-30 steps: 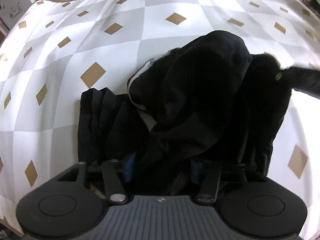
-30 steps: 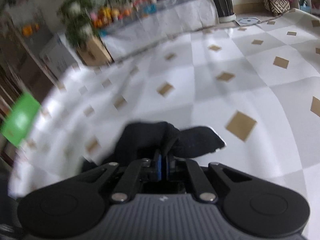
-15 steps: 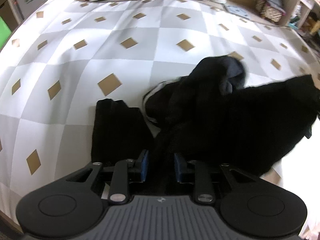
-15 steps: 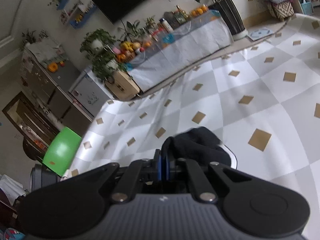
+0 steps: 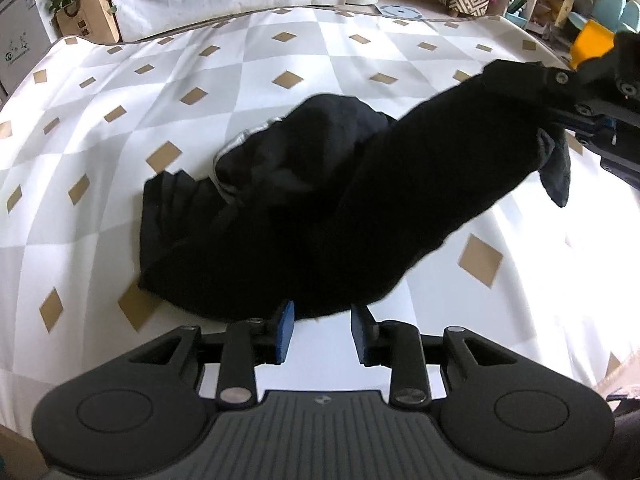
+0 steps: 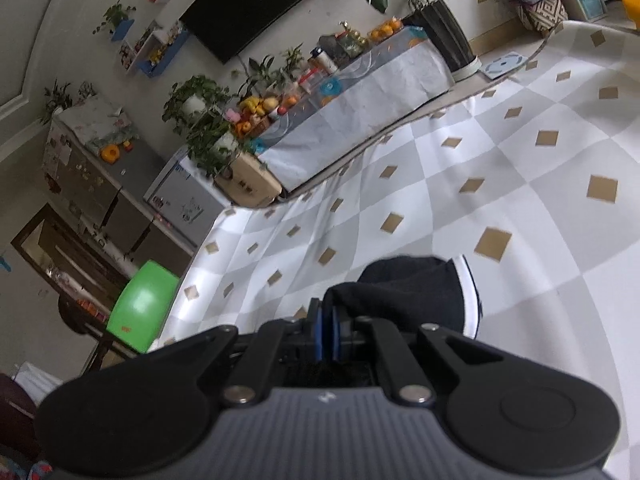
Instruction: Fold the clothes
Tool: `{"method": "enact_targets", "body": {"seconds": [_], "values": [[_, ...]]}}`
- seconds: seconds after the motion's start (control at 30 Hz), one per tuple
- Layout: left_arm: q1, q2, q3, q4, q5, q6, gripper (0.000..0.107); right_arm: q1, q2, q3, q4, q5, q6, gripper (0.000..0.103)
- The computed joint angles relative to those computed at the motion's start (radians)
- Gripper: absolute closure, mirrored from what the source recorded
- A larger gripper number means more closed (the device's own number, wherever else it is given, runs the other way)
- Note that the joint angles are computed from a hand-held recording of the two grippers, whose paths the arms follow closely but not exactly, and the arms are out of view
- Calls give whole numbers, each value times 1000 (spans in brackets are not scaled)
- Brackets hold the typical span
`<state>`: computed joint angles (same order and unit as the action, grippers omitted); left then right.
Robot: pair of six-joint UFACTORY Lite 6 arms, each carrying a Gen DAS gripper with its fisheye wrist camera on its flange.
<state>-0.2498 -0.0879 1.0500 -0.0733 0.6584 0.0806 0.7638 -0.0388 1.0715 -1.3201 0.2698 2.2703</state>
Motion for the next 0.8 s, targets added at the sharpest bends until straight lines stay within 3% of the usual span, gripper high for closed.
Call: {"method": "enact_targets", "body": {"seconds": [0.17, 0.23, 0.43, 0.63, 0.8], "values": [[-78, -83, -127, 147, -36, -127, 73, 38, 17, 11, 373, 13, -356, 94], [-82, -107, -164, 150, -35, -134, 72, 53, 17, 14, 482, 48, -449, 72], [-88, -160, -250, 201, -53, -188, 70, 80, -52, -36, 451, 149, -378, 56], [-127, -184, -294, 257, -73, -261, 69, 28, -143, -136, 358, 99, -187, 52], [-196, -163, -286, 335, -83, -352, 69, -10, -222, -184, 371, 134, -159, 47]]}}
